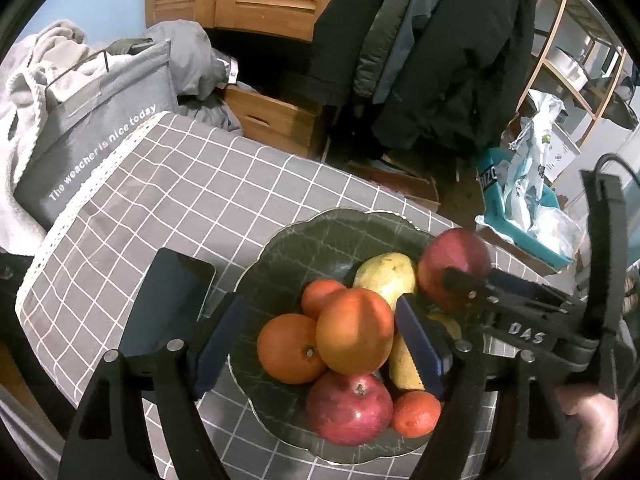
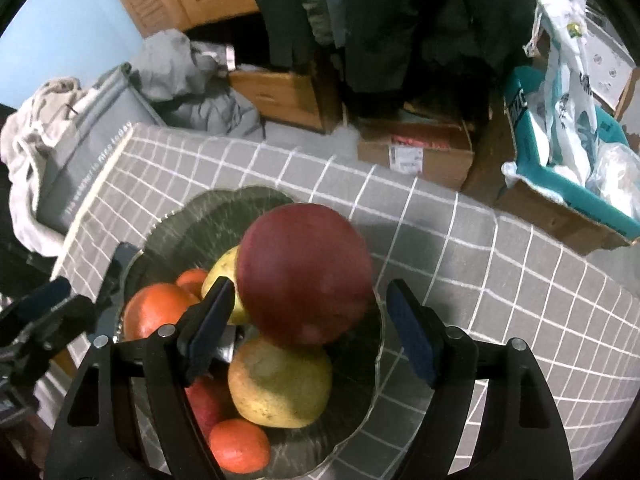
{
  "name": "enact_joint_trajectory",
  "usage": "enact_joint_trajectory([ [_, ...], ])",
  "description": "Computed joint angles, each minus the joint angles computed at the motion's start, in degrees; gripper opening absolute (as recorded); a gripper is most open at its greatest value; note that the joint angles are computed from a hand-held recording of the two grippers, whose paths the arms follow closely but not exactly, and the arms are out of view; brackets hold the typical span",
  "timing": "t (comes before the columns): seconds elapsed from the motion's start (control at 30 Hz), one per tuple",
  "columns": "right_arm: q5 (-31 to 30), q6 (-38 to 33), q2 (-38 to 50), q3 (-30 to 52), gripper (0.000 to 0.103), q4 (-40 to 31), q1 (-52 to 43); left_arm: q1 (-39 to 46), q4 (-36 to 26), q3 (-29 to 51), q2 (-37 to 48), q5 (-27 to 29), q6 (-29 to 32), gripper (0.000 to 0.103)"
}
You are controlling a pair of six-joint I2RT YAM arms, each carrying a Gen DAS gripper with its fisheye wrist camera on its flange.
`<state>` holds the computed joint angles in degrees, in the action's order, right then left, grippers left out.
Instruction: Organize fruits
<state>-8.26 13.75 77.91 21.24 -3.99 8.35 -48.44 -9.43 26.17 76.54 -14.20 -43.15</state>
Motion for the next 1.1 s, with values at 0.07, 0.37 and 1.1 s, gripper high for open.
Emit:
enact_joint_trajectory([
  [0.07,-0.1,-0.1,-2.0,0.1,0.079,-1.5,-0.3,-0.2,-0.7,0.0,-0.8,-0.1,-0.1,0.080],
  [0.37,3.6,-0.1,-14.6,-0.1,0.079,-10.1,0.3,-2.8,-6.3,1.1,-6.9,-2.4,-1.0,0.080],
  [1.1,26.6,3.6,-50.3,16.0,0.079,-49.3,13.4,-19.0,-29.3,11.6,-23.6,-18.7,-5.9,0.086],
])
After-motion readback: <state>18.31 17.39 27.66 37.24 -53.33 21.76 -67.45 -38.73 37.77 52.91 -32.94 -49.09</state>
